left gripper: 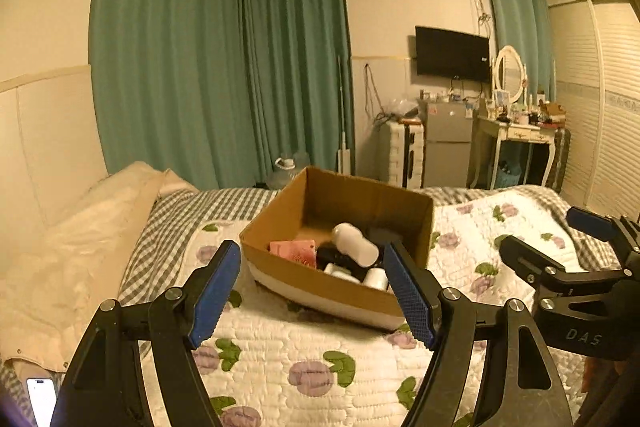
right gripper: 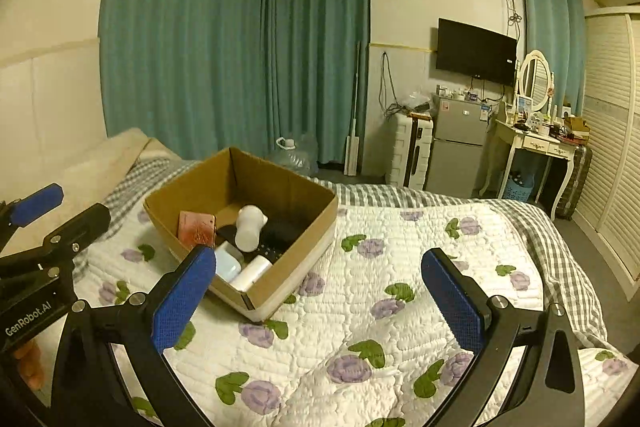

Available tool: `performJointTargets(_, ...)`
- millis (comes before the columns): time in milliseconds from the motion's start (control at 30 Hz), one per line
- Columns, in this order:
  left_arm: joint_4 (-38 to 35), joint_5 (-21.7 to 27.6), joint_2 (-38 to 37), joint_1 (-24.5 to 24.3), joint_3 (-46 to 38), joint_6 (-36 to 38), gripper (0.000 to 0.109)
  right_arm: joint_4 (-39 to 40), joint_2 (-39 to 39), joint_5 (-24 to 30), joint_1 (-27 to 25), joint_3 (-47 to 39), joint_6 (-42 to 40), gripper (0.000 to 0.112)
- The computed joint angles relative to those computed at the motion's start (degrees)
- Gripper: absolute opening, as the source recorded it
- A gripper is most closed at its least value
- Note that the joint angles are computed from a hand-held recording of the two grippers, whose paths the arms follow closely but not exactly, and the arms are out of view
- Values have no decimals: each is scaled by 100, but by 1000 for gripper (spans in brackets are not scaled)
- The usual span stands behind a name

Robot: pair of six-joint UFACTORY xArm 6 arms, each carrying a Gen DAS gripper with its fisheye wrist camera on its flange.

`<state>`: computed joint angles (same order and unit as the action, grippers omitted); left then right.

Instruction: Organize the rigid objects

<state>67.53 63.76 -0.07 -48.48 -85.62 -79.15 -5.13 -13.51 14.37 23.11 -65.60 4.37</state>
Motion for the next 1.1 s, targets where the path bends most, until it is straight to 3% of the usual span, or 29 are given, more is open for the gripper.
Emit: performJointTargets(1100,-314,-37,-150,56,94,61,77,-295,-51,-4,2,44,238,103)
